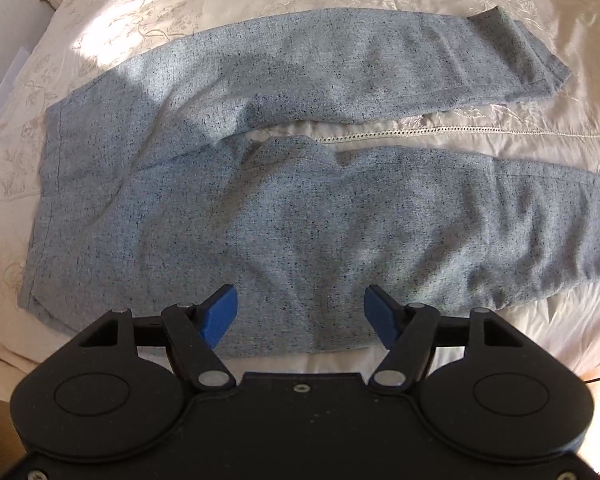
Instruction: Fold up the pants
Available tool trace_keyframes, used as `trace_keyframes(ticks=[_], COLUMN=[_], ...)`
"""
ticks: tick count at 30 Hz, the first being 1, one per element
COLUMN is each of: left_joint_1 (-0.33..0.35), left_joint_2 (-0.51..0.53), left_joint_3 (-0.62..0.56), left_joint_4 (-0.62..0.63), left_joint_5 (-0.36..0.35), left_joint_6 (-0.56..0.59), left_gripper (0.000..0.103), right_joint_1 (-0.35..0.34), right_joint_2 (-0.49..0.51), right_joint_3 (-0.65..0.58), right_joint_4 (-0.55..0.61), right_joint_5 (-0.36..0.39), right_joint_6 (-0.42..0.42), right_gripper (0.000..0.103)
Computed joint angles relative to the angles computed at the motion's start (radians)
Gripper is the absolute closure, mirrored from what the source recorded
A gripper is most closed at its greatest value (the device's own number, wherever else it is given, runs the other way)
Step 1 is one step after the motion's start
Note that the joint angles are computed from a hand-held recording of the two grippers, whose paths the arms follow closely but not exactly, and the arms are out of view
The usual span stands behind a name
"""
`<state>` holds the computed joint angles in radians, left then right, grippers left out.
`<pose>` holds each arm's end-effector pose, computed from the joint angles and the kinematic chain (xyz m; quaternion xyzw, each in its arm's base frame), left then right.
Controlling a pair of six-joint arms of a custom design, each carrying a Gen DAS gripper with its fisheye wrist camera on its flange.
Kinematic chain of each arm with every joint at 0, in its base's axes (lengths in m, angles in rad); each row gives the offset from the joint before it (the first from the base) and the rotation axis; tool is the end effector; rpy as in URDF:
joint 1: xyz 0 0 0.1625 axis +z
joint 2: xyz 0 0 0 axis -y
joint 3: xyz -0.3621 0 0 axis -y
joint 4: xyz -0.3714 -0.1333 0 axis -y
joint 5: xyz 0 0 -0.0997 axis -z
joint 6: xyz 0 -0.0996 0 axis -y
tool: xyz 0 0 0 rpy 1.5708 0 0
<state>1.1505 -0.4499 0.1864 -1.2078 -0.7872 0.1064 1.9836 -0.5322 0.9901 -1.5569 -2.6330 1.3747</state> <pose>-0.1311 -0.7923 0.3366 0.2586 0.8863 -0.0142 0.3839 0.3280 -0.6335 0.0935 -0.2829 -0.7980 0.2576 0.4656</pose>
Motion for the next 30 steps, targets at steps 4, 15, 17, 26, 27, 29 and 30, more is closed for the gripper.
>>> trace_keyframes(ticks=[4,15,17,26,27,29,30], left_joint_1=[-0.018,-0.068,-0.071,-0.074,-0.074,-0.077,-0.079], left_joint_2=[-0.069,-0.145,-0.149,-0.149,-0.15,-0.151,-0.152], left_joint_3=[0.16,0.376,0.388,0.401,0.404,0.411,0.417], left_joint_4=[-0.027,-0.111,-0.116,-0.086,-0.085,-0.09,-0.097], left_joint_5=[0.001,0.022,0.031,0.053,0.053,0.052,0.052], left_joint_6=[-0.108,-0.244,-0.257,-0.335,-0.34,-0.345,-0.345], left_gripper=[0.032,0.032,0.032,0.032,0.032,0.032,0.032], right_joint_1=[-0.053,-0.21,-0.233,-0.288,-0.289,-0.296,-0.294], right_joint_2=[-0.106,-0.163,-0.161,-0.144,-0.149,-0.165,-0.16], right_joint_3=[0.158,0.25,0.247,0.259,0.263,0.268,0.247], right_joint_4=[-0.214,-0.677,-0.69,-0.774,-0.788,-0.812,-0.774], right_joint_5=[-0.052,-0.028,-0.008,0.056,0.077,0.159,0.161], right_joint_6=[-0.192,-0.678,-0.705,-0.871,-0.891,-0.928,-0.917], right_gripper=[0.025,0.026,0.026,0.025,0.029,0.054,0.079])
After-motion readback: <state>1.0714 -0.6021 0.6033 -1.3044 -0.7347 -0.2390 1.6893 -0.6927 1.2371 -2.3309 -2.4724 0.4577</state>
